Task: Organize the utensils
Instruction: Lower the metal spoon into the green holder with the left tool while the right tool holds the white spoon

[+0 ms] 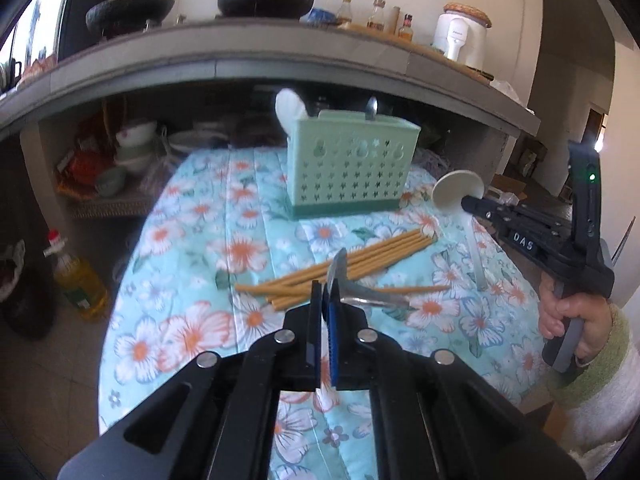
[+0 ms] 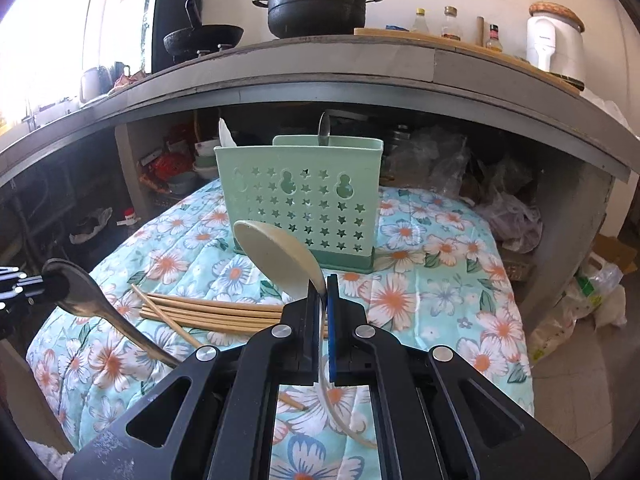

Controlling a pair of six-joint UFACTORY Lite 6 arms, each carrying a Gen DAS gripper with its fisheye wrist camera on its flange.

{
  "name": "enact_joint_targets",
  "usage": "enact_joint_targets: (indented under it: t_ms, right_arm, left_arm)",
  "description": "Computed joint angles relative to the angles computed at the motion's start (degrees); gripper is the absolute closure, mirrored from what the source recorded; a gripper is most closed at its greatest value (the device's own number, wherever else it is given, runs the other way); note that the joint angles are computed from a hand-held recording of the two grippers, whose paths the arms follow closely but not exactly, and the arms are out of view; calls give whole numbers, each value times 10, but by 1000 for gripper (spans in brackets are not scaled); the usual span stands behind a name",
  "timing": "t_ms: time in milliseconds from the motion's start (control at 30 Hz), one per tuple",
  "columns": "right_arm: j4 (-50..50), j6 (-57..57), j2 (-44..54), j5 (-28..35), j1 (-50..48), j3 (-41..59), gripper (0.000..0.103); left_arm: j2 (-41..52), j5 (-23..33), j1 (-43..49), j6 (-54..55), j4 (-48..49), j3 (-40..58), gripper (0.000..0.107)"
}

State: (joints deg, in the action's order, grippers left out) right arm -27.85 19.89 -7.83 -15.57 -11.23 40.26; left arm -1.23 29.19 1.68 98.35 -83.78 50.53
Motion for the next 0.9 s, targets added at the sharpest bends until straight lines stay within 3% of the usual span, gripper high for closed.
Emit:
enact_joint_targets:
  t_ms: [233, 567, 900]
  right_arm:
    - [-84, 128, -21, -39, -32, -10, 102]
    - [-215, 329, -38, -132, -92, 6, 102]
    - [-267, 367, -35, -182, -137, 4, 102]
  left_arm:
    - [-59, 12, -1, 70, -82, 1, 105]
    - [-20, 38, 4, -28, -50, 108, 105]
    - [13, -5, -19, -72, -39, 206, 105]
